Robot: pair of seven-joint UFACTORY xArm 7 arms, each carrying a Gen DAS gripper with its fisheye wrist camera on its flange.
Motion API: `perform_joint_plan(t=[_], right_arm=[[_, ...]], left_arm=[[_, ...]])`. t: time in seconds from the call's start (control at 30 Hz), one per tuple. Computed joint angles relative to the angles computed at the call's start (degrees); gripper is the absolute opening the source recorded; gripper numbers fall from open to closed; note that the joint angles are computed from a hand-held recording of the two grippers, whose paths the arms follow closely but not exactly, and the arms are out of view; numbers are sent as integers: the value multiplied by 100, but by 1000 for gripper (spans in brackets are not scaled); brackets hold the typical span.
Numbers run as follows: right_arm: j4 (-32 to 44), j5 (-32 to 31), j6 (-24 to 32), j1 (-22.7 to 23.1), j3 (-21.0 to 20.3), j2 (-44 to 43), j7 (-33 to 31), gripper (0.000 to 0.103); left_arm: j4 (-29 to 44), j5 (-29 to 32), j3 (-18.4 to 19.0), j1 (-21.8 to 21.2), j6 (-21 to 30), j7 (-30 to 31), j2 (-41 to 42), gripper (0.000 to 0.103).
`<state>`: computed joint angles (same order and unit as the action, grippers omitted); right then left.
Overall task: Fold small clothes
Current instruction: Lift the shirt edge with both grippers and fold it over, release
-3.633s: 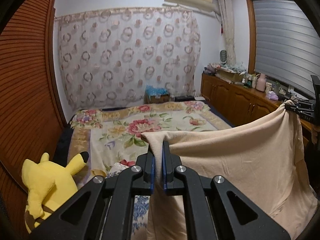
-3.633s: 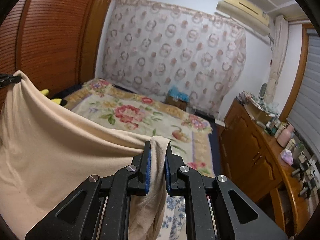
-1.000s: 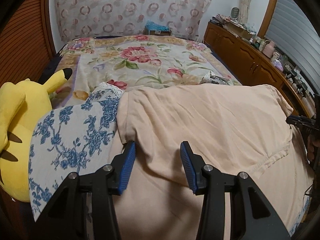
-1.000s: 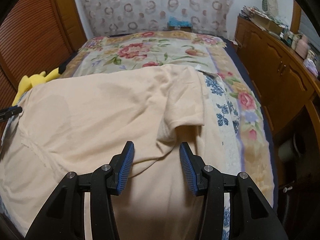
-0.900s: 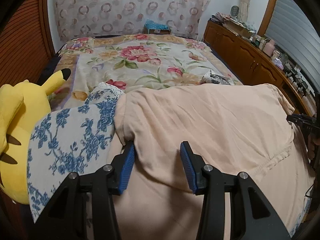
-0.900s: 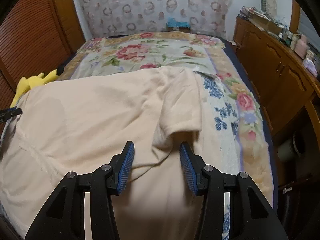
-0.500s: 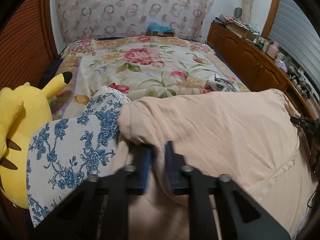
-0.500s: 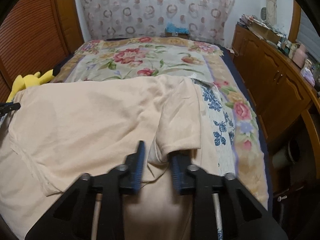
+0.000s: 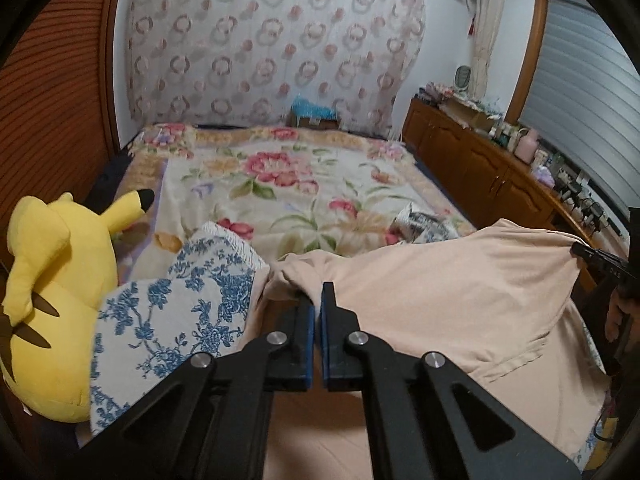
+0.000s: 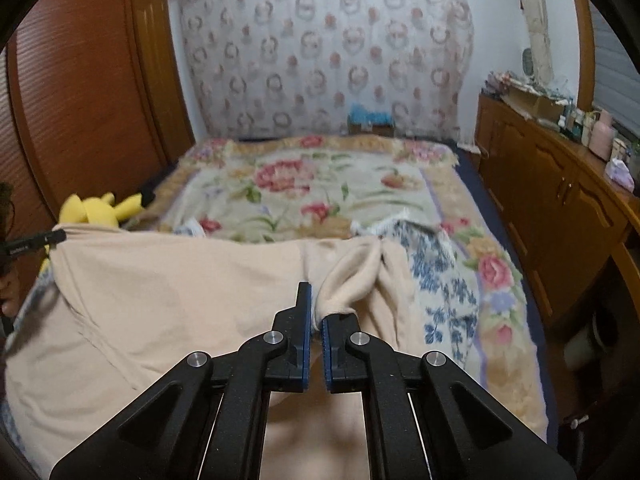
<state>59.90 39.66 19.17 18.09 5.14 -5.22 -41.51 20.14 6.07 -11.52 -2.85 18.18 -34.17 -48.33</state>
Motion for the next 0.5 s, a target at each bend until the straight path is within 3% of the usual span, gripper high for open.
perform_joint_plan(t=[0.23,0.5], right_arm=[[-339,442,66,199,-225,-715,-387,1],[-1210,373,44,626,-628,-2005,-481,1]], left_arm=[[-139,-10,-120,-118,542,-174,-972,0],[-412,-17,-491,-517,1597,-559,-2506,0]])
